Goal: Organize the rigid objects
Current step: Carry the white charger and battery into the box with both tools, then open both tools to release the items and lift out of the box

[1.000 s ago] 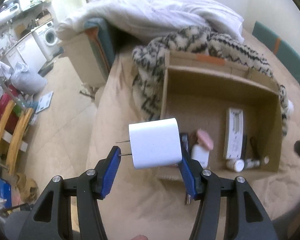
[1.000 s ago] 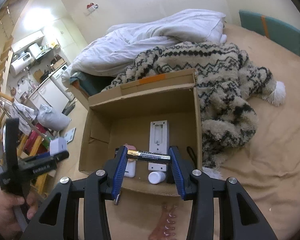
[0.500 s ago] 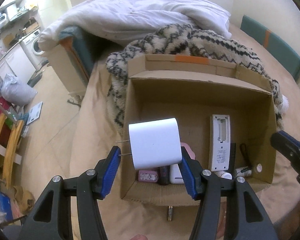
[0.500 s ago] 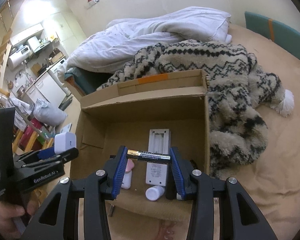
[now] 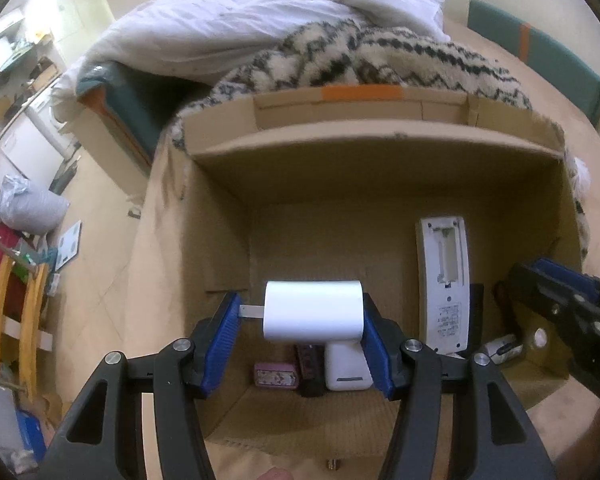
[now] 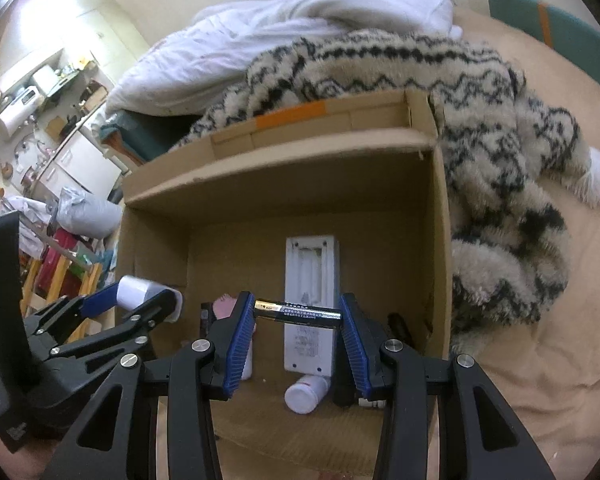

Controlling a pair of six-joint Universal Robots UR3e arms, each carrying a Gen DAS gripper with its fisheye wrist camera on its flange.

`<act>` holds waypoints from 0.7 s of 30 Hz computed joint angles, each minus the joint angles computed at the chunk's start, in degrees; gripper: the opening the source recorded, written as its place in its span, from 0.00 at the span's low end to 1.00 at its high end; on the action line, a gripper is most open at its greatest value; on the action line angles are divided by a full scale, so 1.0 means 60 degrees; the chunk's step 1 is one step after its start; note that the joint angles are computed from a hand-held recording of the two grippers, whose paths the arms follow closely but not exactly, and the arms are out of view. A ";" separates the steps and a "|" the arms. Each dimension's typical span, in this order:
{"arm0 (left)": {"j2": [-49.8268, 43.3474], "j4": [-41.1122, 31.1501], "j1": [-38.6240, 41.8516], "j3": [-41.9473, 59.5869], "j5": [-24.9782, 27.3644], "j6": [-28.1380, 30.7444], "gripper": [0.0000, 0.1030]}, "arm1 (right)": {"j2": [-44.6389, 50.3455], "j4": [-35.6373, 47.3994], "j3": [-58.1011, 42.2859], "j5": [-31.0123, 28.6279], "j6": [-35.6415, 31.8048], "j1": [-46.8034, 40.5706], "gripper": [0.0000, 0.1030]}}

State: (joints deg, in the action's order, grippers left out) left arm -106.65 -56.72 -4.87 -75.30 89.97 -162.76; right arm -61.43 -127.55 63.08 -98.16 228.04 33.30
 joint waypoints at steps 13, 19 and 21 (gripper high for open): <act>-0.0702 0.0237 -0.0323 0.0109 0.0454 -0.0030 0.52 | -0.0126 -0.0077 0.0501 0.0634 0.0458 -0.0289 0.44; -0.0985 0.0231 -0.0452 0.0352 0.0697 0.0027 0.52 | -0.0188 -0.0106 0.0596 0.0676 0.0480 -0.0315 0.44; -0.1090 0.0092 -0.0457 0.0504 0.0757 -0.0006 0.52 | -0.0192 -0.0118 0.0604 0.0678 0.0491 -0.0320 0.44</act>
State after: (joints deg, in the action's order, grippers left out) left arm -113.19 -56.17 -7.61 -72.28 94.51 -162.80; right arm -62.59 -128.26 66.71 -94.10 230.99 31.39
